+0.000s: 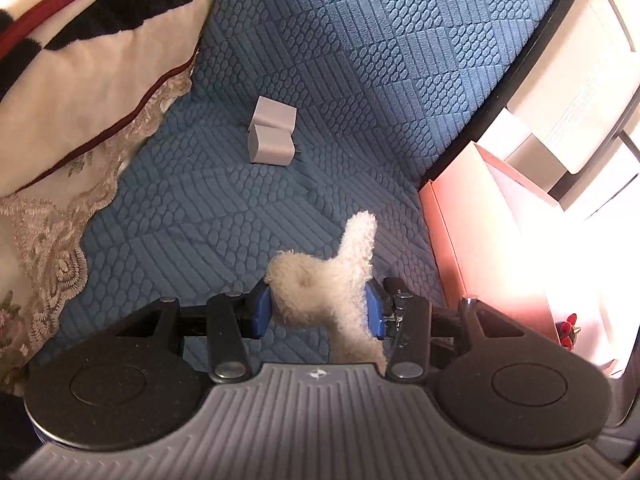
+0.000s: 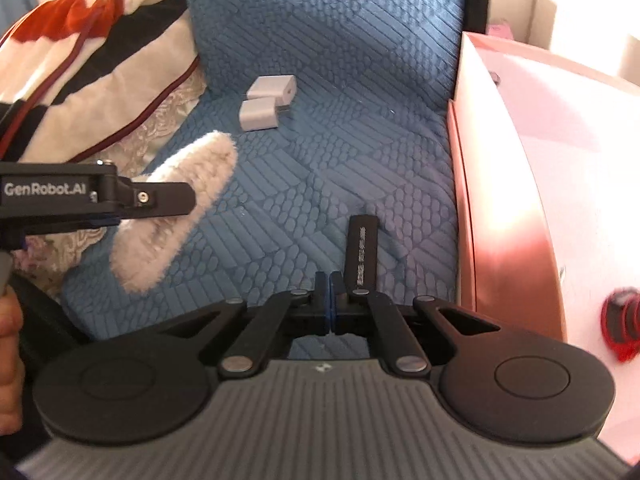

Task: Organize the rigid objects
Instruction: 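Close the left gripper on the white plush toy while the right gripper holds the USB stick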

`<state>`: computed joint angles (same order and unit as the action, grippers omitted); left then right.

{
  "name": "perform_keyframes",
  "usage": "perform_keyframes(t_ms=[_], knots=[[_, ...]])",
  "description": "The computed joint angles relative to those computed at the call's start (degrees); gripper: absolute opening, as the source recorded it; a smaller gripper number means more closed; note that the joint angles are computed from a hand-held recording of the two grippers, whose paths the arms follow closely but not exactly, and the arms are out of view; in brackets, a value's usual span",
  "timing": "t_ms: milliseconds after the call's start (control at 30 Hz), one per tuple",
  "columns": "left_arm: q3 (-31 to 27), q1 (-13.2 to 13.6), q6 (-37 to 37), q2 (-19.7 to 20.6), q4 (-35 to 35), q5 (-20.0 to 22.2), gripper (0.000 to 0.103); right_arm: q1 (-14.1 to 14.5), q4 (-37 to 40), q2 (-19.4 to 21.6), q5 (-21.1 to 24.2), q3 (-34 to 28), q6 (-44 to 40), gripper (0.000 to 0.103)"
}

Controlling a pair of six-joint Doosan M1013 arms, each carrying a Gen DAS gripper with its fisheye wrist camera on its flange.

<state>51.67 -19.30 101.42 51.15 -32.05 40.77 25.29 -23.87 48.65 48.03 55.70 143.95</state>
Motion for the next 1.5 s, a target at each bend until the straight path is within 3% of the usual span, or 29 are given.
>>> perform_keyframes(t_ms=[333,367,400,467,733,900,1067,1500], knots=[[-1.3,0.4,0.1,0.8,-2.3,1.7,0.051,0.5,-2.4,0.6,2.5,-0.5,5.8,0.008],[-1.6,0.5,0.1,1.0,-2.8,2.0,0.051,0.5,-2.5,0.9,3.1,-0.9,6.0,0.012],[-1.8,0.6,0.2,1.1,-3.3,2.3,0.051,0.5,-2.7,1.2,3.5,-1.3,6.3,0.029],[-2.2,0.6,0.2,1.3,-3.7,2.7,0.052,0.6,-3.5,1.6,3.8,-1.6,7.0,0.047],[-3.6,1.0,-1.3,2.3,-4.5,4.3,0.051,0.1,-4.2,4.5,6.3,-5.6,4.4,0.042],[-4.0,1.1,-1.4,2.5,-5.1,4.7,0.051,-0.3,-5.1,6.7,8.2,-8.6,2.6,0.027],[-4.2,1.1,-1.0,2.6,-4.8,4.9,0.051,-0.4,-4.7,7.8,9.6,-10.5,0.9,0.026],[-2.9,0.5,2.4,1.3,-6.8,3.7,0.052,0.0,-7.4,1.4,2.1,-2.5,5.2,0.026]])
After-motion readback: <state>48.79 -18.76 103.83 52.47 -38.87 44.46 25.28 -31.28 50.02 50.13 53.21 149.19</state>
